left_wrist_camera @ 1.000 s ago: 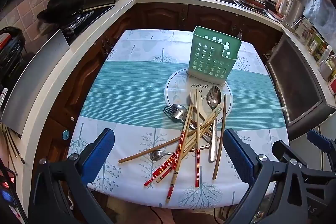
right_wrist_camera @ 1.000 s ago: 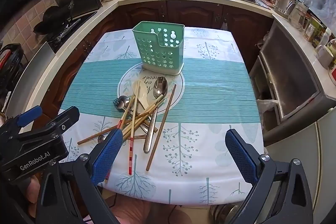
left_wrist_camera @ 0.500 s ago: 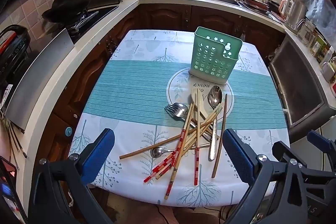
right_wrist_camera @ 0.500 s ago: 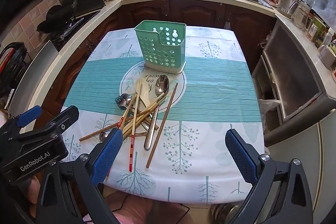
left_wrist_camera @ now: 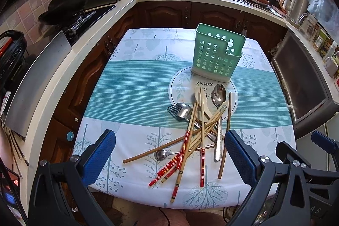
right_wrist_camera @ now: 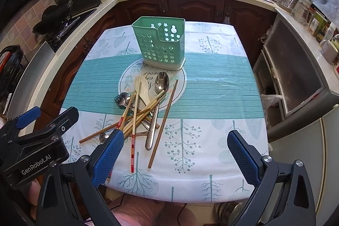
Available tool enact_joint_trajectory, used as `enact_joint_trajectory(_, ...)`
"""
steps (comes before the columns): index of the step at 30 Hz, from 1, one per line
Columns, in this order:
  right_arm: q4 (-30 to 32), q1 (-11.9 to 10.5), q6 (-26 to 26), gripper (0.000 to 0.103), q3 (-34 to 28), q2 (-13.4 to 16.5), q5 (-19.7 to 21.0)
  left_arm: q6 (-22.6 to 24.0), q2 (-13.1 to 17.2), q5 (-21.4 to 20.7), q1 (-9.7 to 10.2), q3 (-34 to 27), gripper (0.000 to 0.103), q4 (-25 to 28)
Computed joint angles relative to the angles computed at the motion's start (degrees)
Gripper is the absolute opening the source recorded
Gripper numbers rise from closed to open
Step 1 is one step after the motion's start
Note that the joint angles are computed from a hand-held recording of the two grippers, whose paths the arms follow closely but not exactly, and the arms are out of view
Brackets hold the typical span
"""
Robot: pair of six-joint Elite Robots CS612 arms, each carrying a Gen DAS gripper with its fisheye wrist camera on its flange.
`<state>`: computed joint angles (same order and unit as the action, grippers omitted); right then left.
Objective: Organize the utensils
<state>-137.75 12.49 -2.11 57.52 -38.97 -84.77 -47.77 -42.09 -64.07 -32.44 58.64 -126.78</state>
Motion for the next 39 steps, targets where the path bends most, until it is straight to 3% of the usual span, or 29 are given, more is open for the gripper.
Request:
enact_joint_trajectory(19,2.46,1.69,3.53,0.100,-2.78,1.08,-3.28,5.14,0.14,-3.31,1.79,0.15,0.101,-2.00)
enact_joint_trajectory(39,1.98,1.94,5.42,0.100,-2.92,0.65,-5.44,8.62,0.79,-5.28,2.42,-0.72,0.100,-4.73)
